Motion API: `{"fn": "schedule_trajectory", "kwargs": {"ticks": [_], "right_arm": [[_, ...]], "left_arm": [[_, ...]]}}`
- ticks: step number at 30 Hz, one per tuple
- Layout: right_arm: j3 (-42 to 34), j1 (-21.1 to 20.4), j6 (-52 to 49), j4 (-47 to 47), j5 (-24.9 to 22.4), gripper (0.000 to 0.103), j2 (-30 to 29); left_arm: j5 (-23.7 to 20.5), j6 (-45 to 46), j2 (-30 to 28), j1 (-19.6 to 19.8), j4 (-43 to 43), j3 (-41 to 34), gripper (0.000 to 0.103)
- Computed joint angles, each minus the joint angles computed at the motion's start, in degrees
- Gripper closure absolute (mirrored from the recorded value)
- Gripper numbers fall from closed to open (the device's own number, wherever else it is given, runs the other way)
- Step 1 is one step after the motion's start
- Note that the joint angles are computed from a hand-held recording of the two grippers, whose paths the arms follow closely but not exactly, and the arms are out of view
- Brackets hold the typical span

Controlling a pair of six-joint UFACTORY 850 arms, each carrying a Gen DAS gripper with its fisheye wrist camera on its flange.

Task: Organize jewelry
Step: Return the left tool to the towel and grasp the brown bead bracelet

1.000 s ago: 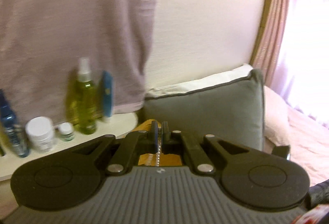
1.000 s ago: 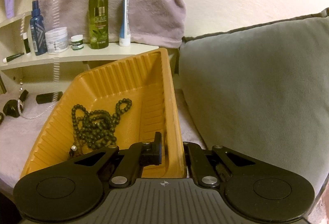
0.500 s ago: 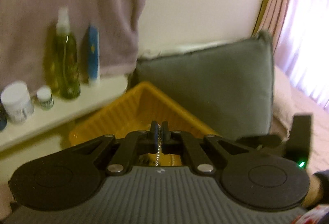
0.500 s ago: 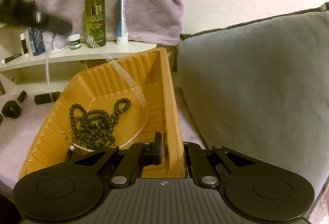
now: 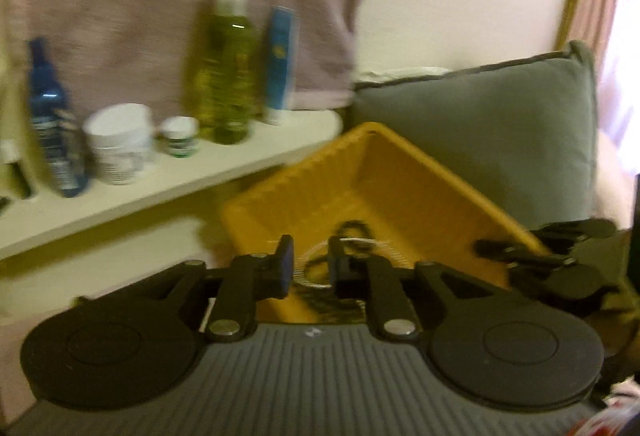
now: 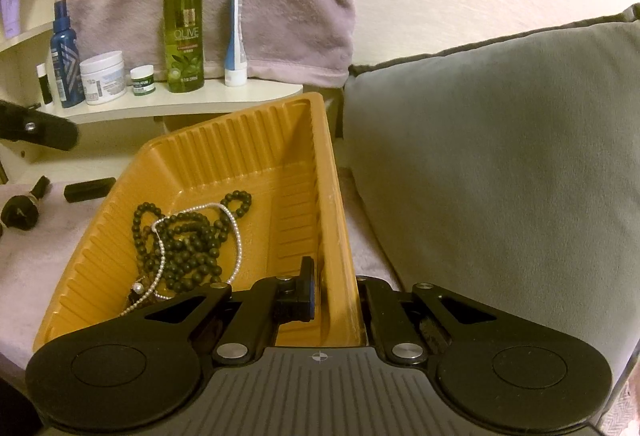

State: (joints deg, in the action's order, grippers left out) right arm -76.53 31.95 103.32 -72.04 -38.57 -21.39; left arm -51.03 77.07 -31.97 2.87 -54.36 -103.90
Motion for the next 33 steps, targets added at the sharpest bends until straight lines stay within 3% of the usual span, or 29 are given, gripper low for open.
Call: {"fn": "schedule_trajectory", "kwargs": {"ticks": [2, 6, 10, 15, 18, 22, 27, 33], "right_arm": [[0.06, 0.01, -0.01, -0.07, 0.02, 0.097, 0.06], [-0.01, 0.05, -0.24, 0.06, -0.20, 0.097, 0.05], [-0.06, 0.16, -0.65, 0.32, -0.38, 0.097, 0.08], [-0.21, 0.25, -0.94, 0.52, -0.60, 0.097, -0.10], [-0.26, 0.31, -0.90, 0.43, -0.63, 0.097, -0.19], [-0.29, 0.28, -0.93, 0.43, -0.57, 0.097, -0.32], [-0.26, 0.28, -0.89, 0.32, -0.61, 0.097, -0.37], [-0.40, 0.32, -1.11, 0.53, -0.77, 0.097, -0.48]], "left_arm": [[2.94, 1.85, 1.27, 0.74, -1.61, 2.65, 0.077], [10.23, 7.81, 4.34, 2.15, -5.40, 9.54, 0.075], [14.32, 12.47, 5.97, 3.86, -9.19, 14.42, 0.069], [17.98, 11.56, 6.53, 5.85, -10.37, 17.31, 0.063], [22.92, 16.25, 7.38, 6.48, -13.86, 19.91, 0.057], [26.16, 15.27, 7.09, 7.70, -14.53, 20.79, 0.046], [30.48, 13.94, 5.90, 8.73, -13.04, 20.33, 0.046], [30.11, 8.95, 3.03, 9.57, -6.38, 16.80, 0.052]]}}
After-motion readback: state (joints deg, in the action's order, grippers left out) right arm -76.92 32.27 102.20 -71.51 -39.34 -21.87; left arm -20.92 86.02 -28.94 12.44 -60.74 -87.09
